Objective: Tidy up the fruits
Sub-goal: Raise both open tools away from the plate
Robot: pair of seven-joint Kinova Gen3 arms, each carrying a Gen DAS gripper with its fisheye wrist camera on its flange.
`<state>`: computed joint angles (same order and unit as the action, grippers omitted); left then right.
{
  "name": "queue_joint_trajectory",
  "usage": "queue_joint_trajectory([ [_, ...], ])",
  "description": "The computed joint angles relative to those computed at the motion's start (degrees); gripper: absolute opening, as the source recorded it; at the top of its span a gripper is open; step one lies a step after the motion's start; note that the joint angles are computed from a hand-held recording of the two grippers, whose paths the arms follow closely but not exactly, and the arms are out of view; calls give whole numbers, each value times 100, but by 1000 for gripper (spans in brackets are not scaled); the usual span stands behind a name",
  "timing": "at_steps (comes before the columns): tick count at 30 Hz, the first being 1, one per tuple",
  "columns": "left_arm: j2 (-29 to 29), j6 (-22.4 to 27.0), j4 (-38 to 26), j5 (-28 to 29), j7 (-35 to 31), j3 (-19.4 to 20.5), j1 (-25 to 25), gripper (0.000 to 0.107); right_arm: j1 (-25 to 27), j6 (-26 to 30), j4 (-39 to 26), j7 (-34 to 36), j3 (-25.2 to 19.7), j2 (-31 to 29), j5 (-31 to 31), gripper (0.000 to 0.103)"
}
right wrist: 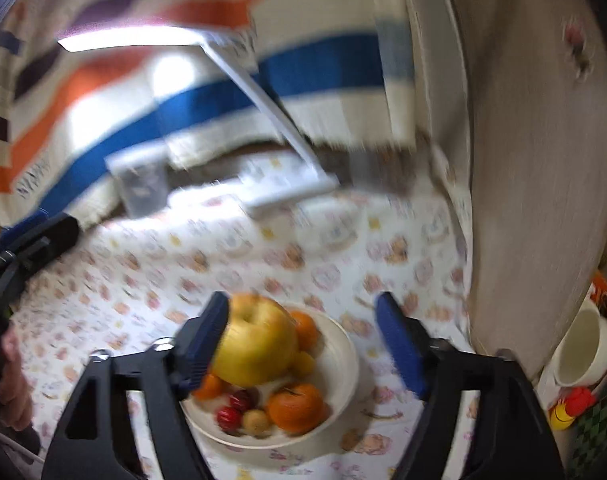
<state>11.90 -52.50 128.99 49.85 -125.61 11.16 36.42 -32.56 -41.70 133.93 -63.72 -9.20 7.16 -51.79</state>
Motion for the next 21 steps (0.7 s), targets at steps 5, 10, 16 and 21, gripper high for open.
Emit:
queue_joint_trajectory([
  [5,-19,-1165,751,-719,883,-675,864,102,-131,-362,208,-267,-176,-131,3,88],
  [10,237,-2143,1197,-733,1256,-653,1062,102,-805,-1371,418,-474,-83,157,-256,103],
  [16,429,-2540,1467,-488,1378,73,484,102,-1087,-2260,341,-50,-339,773,-580,103],
  [21,712,-2722,1633,-563,1690,-43,460,102,-1237,-2479,453,-411,-250,1057,-234,103],
])
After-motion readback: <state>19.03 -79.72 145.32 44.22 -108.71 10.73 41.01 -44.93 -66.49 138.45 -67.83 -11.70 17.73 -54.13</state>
